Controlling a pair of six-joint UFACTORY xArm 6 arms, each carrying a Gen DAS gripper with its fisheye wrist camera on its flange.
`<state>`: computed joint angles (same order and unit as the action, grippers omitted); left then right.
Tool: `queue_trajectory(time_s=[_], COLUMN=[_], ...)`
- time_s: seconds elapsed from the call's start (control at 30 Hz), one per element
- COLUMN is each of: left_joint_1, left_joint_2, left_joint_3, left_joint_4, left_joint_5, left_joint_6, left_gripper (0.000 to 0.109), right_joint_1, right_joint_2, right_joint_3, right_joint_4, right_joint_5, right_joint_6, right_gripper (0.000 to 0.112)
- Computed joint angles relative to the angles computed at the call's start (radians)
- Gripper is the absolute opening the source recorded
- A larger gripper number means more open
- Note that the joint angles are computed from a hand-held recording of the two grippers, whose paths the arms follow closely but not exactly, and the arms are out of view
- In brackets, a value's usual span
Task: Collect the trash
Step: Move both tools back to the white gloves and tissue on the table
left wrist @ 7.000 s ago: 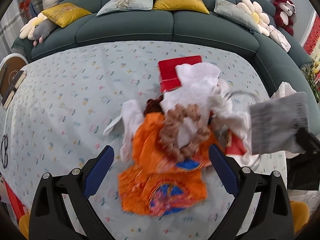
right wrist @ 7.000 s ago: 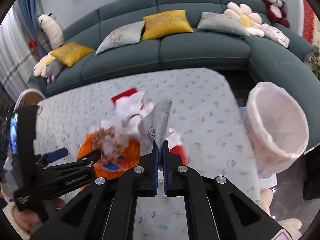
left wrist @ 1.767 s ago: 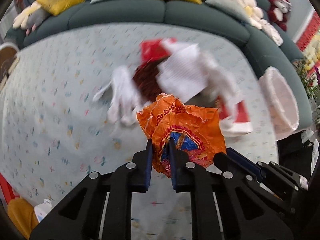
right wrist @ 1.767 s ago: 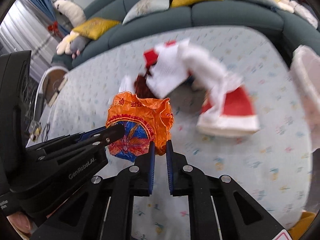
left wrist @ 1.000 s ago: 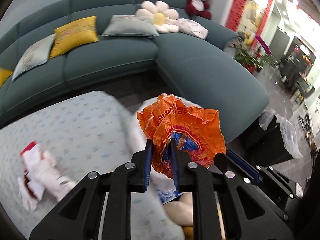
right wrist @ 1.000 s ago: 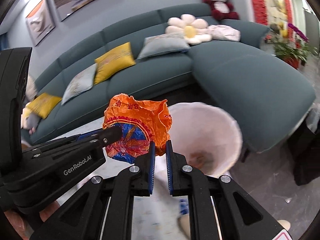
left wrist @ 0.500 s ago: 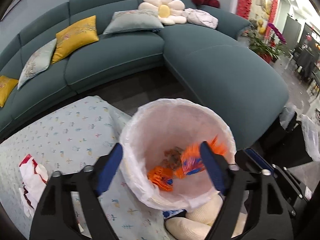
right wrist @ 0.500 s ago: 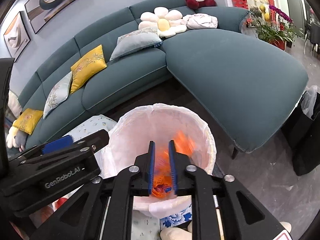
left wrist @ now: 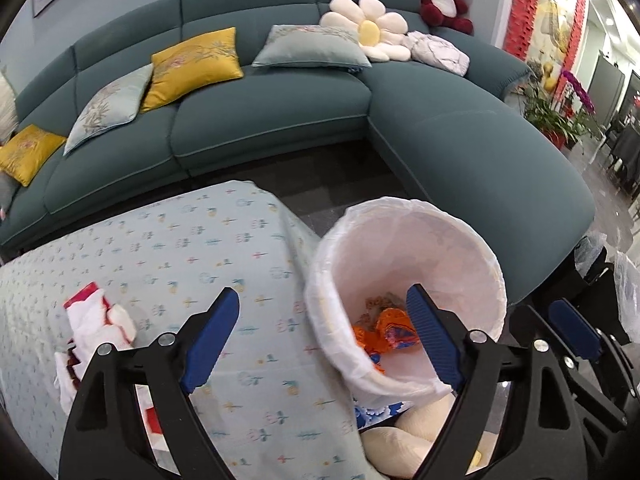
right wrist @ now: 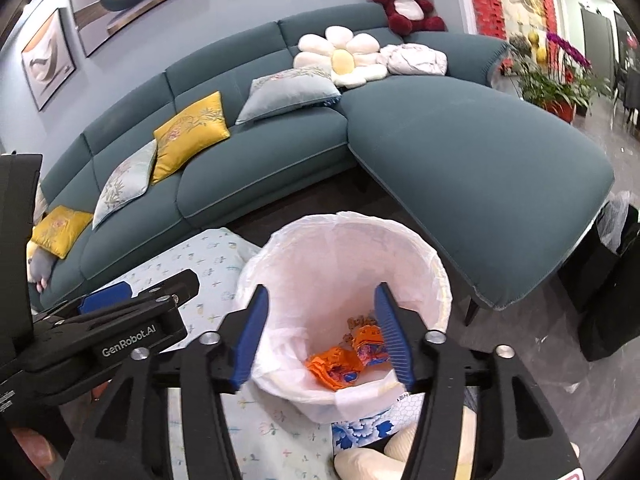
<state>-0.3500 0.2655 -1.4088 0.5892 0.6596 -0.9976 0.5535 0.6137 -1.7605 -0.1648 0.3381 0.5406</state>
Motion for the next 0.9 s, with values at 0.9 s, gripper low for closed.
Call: queue_trajectory(time_s=[0.9], left_joint_1=[0.178], left_joint_2=[-0.487], left_joint_3=[0.57], left_joint_4=[0.091], left_joint_5=[-0.024], left_joint_6=[-0.151], left_gripper=[0.081], right_joint_1=[0.223], right_joint_2=[-0.024], right_joint_3=[-0.009], right_joint_4=[0.023], right_joint_5=[0.092], right_joint_6=[-0.056], right_gripper=[0.062])
